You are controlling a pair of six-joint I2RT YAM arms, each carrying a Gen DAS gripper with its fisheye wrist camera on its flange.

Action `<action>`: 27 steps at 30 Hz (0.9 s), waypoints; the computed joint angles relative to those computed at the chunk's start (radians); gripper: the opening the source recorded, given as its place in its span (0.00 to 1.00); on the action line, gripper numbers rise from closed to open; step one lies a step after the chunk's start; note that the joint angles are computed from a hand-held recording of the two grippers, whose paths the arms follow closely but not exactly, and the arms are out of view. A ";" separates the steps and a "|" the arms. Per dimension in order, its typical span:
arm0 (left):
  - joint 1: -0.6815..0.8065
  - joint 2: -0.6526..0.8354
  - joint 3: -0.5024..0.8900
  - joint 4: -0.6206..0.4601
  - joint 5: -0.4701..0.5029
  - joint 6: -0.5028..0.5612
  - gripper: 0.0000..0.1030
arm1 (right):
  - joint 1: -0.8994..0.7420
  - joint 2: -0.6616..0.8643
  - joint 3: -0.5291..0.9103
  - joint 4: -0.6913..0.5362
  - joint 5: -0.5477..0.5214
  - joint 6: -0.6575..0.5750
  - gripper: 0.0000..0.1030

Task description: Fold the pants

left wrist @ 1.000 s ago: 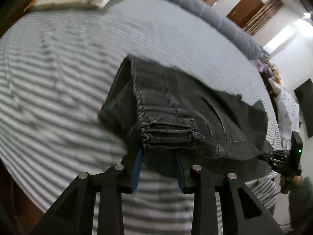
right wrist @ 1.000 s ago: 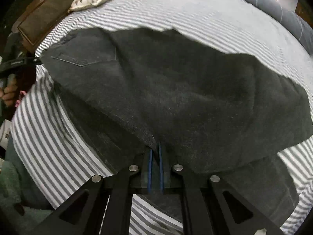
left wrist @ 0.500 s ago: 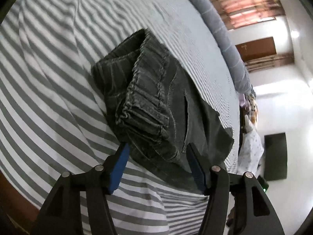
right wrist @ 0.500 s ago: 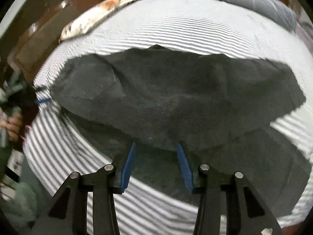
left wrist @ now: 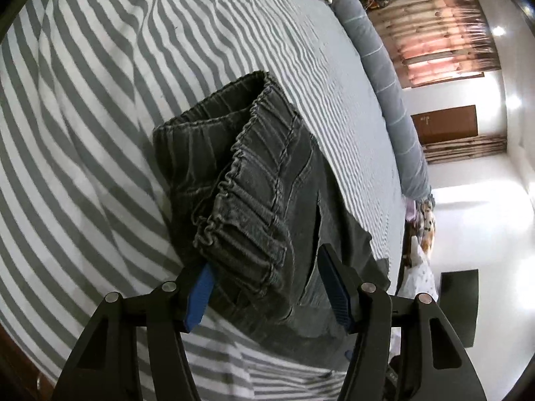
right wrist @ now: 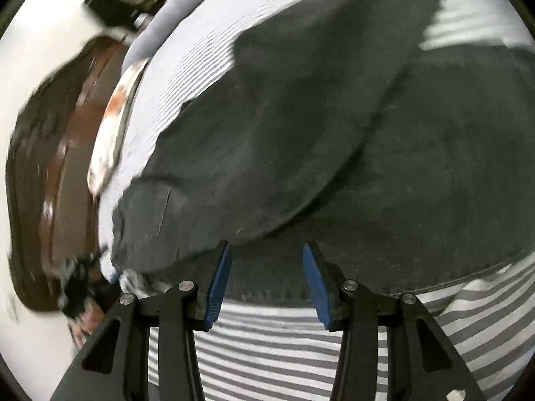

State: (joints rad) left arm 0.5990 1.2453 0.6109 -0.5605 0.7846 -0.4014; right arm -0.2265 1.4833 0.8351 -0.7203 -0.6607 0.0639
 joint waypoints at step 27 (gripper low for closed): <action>-0.047 0.088 0.137 0.049 -0.049 0.030 0.16 | 0.066 -0.019 0.006 0.126 0.044 0.164 0.08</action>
State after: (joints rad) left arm 0.5523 1.3332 0.7482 -0.5118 0.7353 -0.3713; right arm -0.1607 1.4647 0.8415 -0.5942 -0.6163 0.2282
